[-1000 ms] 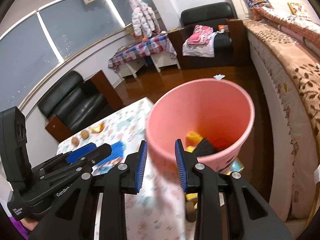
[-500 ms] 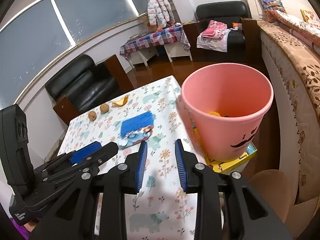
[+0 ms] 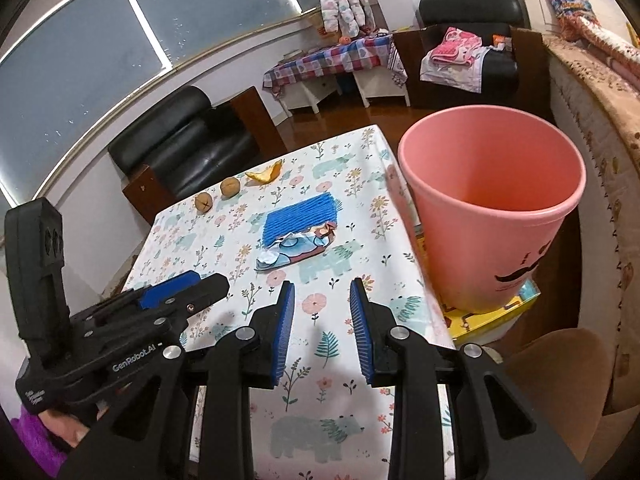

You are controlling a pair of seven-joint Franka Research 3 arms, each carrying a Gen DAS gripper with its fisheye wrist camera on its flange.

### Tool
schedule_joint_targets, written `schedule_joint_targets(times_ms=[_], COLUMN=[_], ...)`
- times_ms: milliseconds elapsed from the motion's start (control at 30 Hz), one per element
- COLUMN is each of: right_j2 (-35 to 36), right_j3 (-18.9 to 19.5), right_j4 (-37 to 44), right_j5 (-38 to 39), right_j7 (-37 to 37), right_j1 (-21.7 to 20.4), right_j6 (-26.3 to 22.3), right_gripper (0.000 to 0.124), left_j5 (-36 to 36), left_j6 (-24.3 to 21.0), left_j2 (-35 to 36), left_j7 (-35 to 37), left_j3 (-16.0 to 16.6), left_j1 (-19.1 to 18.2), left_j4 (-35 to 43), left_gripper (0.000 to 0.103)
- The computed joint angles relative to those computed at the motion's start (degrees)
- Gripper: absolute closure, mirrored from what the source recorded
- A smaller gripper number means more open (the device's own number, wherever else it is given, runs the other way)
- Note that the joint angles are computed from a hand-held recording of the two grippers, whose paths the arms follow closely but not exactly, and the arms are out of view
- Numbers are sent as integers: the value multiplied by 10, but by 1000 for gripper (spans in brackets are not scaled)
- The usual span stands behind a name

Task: Collect trash
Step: 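Move both open grippers back over the blue net and wrapper on the table, then grasp the blue foam net with the left gripper while the right grasps the snack wrapper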

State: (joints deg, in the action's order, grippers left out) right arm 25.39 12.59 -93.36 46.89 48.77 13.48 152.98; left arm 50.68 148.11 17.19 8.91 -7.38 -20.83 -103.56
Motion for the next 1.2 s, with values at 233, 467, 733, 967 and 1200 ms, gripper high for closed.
schedule_joint_targets(times_ms=[233,467,733,967,1200], right_j2=[26,63,107,134,125], right_j3=[-6,-17,-23,-30,-23], right_j4=[30,73,132,170,155], right_j5=[-27,-74,-121,-151,-155], right_j7=[11,51,106,156,153], right_j1=[4,13,15,18,12], right_j6=[-33,-43,-71,-94,-89], right_gripper=[95,95,95,95,95], left_j5=[-72,-148,-224,-331,-336], left_j6=[-8,-8,27,122,127], left_j2=[48,122,151,138,104], left_j7=[135,229,271,360,426], left_j3=[-7,2,0,-59,-30], left_j1=[21,32,43,84,70], left_j4=[54,134,147,104,75], left_gripper=[59,59,67,67,62])
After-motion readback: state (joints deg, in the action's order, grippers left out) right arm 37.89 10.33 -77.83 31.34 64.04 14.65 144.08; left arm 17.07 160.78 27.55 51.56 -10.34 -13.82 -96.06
